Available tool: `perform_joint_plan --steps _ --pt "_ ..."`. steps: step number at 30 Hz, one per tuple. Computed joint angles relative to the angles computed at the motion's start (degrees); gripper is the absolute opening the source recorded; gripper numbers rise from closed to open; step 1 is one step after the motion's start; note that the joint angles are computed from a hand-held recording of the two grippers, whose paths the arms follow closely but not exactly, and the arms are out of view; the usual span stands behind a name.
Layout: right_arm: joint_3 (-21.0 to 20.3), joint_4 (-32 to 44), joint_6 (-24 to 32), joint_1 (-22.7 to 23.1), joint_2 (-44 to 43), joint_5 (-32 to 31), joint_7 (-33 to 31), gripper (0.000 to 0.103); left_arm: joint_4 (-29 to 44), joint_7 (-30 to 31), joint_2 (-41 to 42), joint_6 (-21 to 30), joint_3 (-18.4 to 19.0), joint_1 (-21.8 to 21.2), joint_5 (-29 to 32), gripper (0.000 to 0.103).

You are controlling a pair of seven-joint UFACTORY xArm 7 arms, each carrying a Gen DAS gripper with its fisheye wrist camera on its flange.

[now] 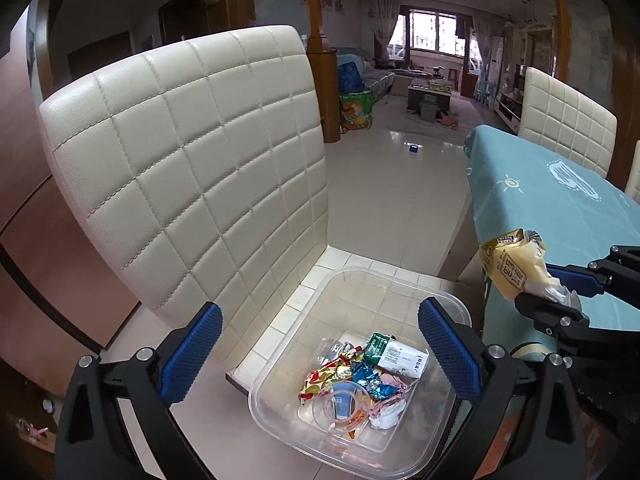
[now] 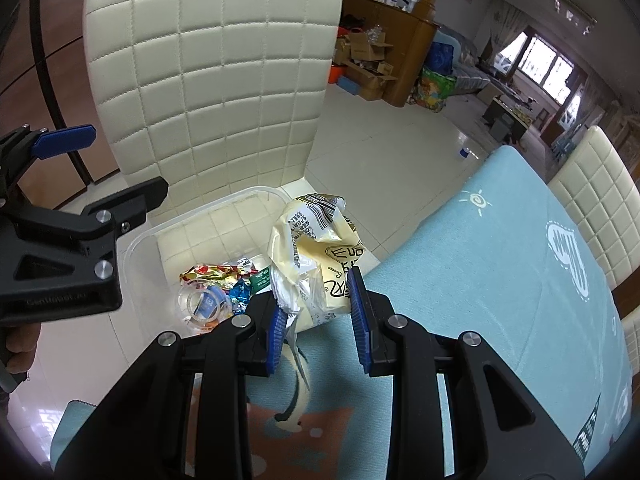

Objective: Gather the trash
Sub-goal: 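Lower the snack bag into the bin and open the right tool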

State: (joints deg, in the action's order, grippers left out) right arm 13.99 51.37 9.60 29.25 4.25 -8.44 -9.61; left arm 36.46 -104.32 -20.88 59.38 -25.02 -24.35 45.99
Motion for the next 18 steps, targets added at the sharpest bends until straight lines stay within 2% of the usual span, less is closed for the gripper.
perform_joint_plan --steps 3,7,8,9,10,11,14,18 --pt "0.58 -0.18 0.18 -0.17 -0.29 2.01 -1.64 0.031 -0.61 0.30 -0.57 0.24 0.12 -0.22 -1.26 0.096" --pt "0.18 -0.48 0.22 0.12 -0.71 0.92 -0.59 0.034 -1.08 0.06 -1.00 -0.24 -0.05 -0.30 -1.85 0.096" --pt "0.09 -0.62 0.41 0.10 -0.95 0.78 -0.26 0.039 -1.17 0.01 -1.16 -0.34 -0.14 -0.33 -1.90 0.096" --pt "-0.50 -1.05 -0.04 0.27 -1.40 -1.36 2.10 0.058 -1.29 -0.02 -1.39 -0.62 -0.16 -0.38 -2.00 0.096" --pt "-0.75 -1.48 -0.91 0.19 -1.70 -2.48 3.30 0.073 -1.35 -0.02 -1.61 -0.74 -0.23 -0.41 -2.17 0.096" --pt "-1.12 -2.58 -3.03 0.00 -2.48 -4.11 4.86 0.074 -1.25 -0.01 -1.73 -0.68 -0.41 -0.42 -2.30 0.096" --pt "-1.15 -3.73 -3.89 -0.80 -4.03 -5.89 6.22 0.074 -0.42 0.47 -1.57 0.51 -1.11 -0.49 -2.58 0.096" --pt "-0.98 -5.62 -3.95 -1.59 -6.48 -0.80 2.35 0.074 1.24 0.82 -0.89 1.73 -1.83 -0.92 -2.70 0.096"
